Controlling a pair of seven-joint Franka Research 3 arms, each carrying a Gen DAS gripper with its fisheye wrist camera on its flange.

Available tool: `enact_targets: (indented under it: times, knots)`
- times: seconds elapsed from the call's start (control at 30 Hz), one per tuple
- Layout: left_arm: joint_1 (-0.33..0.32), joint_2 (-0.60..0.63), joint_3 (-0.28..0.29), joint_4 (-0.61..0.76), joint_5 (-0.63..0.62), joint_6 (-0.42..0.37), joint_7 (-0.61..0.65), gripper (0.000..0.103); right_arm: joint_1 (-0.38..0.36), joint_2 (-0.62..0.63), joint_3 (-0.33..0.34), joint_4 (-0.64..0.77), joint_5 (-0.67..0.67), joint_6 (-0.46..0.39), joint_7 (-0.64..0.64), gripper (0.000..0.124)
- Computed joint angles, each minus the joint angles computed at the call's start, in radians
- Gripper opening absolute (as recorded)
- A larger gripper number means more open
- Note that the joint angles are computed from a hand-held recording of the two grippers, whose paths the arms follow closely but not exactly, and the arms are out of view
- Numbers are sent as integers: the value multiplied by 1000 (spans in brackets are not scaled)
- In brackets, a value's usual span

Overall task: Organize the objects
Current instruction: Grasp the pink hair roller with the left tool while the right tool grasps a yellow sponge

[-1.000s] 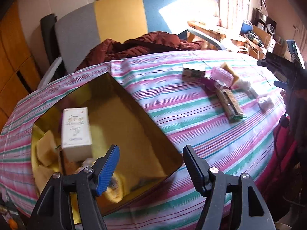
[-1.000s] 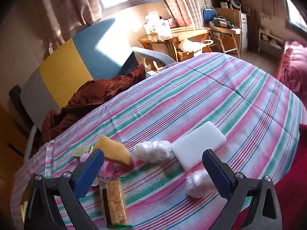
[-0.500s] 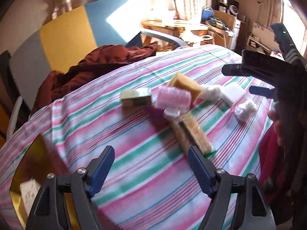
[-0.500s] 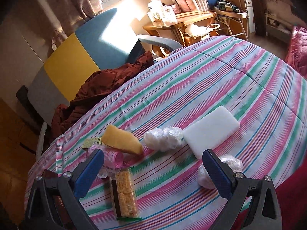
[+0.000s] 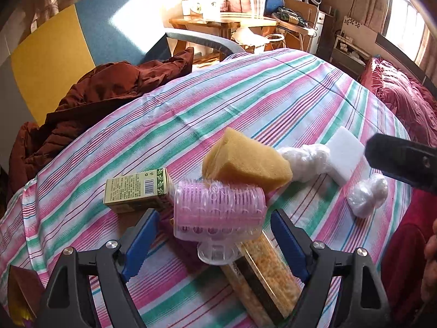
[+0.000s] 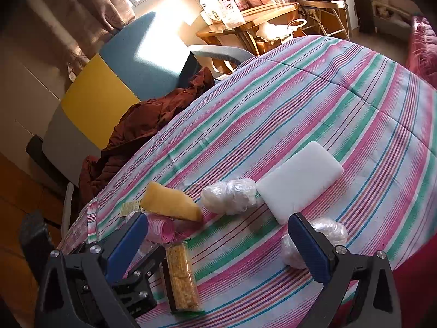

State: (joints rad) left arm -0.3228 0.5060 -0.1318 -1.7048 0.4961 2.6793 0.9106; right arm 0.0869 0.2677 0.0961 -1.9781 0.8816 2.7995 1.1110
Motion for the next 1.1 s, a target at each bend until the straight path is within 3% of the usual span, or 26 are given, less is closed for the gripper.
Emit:
enact_targets:
  times: [0.03, 0.13, 0.33, 0.47, 0.53, 0.6, 0.73, 0.83, 1.07, 1.1]
  knots:
    - [3, 12, 0, 12, -5, 0, 1, 84, 2, 2, -1, 2, -6, -1, 4, 103]
    - [49, 10, -36, -12, -65, 61, 43, 68, 8, 6, -6, 4, -29, 2, 15, 103]
    - [54, -131, -21, -219, -87, 209, -23, 67, 12, 12, -4, 7, -64, -4, 24, 103]
    - [-19, -253, 59, -368, 56, 282, -184, 68, -10, 19, 24, 24, -14, -48, -49, 103]
    - [-58, -291, 103, -407, 192, 298, -308, 68, -57, 32, 62, 60, 102, -183, -180, 103]
    - [-71, -321, 117, -441, 293, 311, -404, 68, -79, 72, 62, 120, 146, -399, -219, 103]
    - [-86, -364, 132, -477, 503, 324, -621, 68, -65, 121, 42, 176, 157, -567, -213, 103]
    - [-69, -385, 110, -488, 584, 308, -708, 68, -86, 174, 39, 230, 200, -718, -188, 103]
    - [1, -401, 23, -501, 618, 279, -749, 67, -81, 192, 31, 246, 214, -777, -192, 103]
    - [12, -402, 9, -505, 609, 269, -749, 67, -75, 182, 29, 236, 208, -764, -210, 95]
